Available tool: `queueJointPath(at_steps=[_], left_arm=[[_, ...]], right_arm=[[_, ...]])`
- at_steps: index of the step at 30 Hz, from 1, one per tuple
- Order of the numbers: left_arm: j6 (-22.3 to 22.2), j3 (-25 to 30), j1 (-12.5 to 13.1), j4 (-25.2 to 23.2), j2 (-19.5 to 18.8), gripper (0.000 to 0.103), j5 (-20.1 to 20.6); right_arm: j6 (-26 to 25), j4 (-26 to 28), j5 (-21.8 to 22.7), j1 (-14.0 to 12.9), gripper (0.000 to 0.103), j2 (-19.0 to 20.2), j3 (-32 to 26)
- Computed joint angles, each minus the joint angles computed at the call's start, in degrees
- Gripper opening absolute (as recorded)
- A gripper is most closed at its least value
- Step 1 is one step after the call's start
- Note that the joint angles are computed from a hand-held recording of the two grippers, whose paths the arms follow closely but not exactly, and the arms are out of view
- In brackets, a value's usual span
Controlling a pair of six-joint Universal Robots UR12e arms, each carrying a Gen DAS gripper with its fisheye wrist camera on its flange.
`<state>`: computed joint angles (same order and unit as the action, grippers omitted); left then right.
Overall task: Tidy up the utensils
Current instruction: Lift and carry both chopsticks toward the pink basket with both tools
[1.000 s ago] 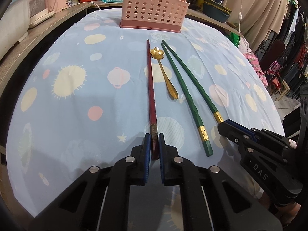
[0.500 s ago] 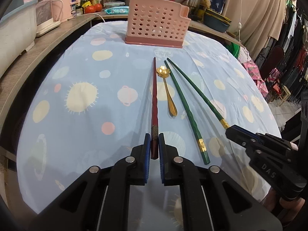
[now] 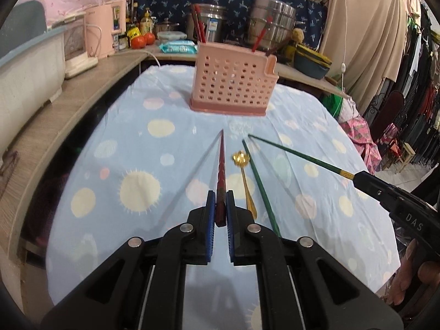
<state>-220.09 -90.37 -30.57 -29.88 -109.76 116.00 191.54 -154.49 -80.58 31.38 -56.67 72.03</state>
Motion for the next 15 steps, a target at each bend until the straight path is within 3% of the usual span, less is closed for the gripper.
queueJointPath(at_steps=[15], left_arm=[[3.56, 4.64, 1.94, 5.43, -1.07, 0.007, 5.52]], right_arm=[[3.14, -6.06, 1.14, -1.66, 0.007, 3.09, -7.61]])
